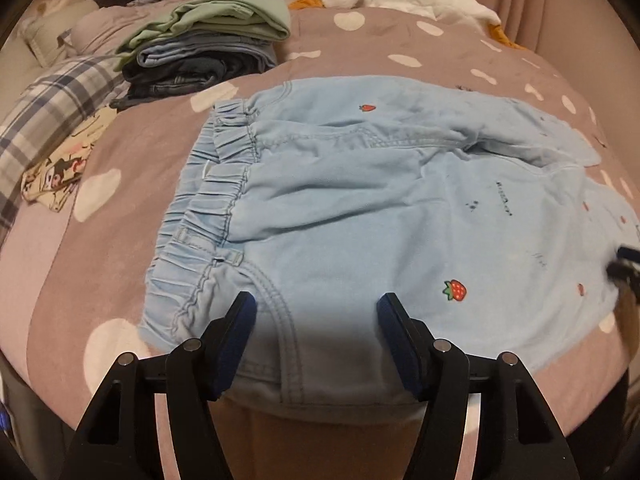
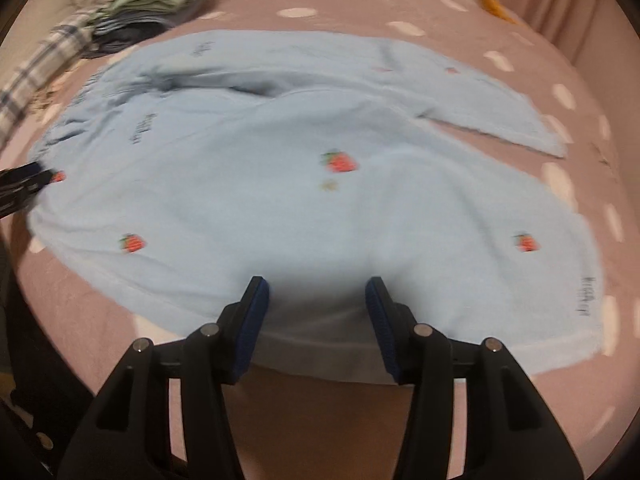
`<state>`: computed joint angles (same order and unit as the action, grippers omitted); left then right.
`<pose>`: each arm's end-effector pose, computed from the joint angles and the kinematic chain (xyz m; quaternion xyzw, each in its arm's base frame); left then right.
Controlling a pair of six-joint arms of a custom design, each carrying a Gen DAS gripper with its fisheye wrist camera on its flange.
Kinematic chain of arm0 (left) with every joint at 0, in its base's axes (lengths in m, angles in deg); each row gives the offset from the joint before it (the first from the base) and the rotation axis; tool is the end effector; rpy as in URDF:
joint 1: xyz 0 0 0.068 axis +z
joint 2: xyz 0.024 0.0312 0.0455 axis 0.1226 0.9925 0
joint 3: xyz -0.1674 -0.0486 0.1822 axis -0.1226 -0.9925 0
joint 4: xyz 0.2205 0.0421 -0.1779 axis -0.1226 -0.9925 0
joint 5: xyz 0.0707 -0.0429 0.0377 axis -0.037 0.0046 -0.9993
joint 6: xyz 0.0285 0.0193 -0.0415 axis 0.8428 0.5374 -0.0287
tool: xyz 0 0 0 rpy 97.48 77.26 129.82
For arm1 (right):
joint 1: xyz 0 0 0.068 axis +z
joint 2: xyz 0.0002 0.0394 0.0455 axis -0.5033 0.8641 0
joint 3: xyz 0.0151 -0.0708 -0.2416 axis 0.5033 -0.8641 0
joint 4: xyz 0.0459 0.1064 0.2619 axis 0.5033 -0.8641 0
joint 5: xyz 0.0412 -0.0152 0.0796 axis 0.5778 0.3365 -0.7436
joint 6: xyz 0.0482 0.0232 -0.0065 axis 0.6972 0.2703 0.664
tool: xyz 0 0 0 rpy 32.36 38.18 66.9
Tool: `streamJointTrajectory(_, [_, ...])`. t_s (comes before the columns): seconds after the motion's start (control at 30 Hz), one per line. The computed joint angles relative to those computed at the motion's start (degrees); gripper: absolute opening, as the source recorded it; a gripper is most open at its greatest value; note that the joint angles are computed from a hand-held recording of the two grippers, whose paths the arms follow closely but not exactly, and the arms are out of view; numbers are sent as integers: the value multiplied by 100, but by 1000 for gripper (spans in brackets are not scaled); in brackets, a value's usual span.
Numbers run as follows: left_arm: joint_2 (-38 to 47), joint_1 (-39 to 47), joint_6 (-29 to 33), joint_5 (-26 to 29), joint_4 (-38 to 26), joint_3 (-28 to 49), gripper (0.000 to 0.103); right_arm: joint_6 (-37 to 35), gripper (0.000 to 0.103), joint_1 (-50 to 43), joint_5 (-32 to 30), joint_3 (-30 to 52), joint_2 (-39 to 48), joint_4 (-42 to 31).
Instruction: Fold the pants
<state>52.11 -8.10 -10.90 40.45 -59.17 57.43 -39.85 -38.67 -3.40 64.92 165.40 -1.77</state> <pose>0.3434 -0.0935 0.1037 0.1314 0.9472 -0.0451 0.2891 0.2725 -0.0425 0.1186 -0.0193 0.9660 -0.0724 0.2474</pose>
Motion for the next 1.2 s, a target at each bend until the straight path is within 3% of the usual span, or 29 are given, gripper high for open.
streamJointTrajectory(0.17, [45,-150,-75,-276,153,298,71,319,52,604,-592,67,-26,572])
streamJointTrajectory(0.23, [192,-148,-61,-343,180,515,73,446,53,867,-988,295,312,787])
streamJointTrajectory(0.33, [558,-174,18,-619,119,896,74,515,59,1274,-1115,533,869,1071])
streamJointTrajectory(0.47, [901,30,32,-427,-140,1177,74,234,67,1755,-723,850,1720,1079])
streamJointTrajectory(0.7, [1332,555,251,-52,-640,2093,74,-290,68,1228,-1445,1488,1521,443])
streamJointTrajectory(0.83, [2163,957,-54,739,-1296,3516,74,-392,69,1039,-1598,2482,2128,513])
streamJointTrajectory(1.03, [3705,1244,-450,1034,-2250,5673,74,-824,69,1047,-1513,4862,4009,-2])
streamJointTrajectory(1.2, [4485,1306,-283,1452,-2812,6745,74,-886,69,991,-1543,6930,5480,-733])
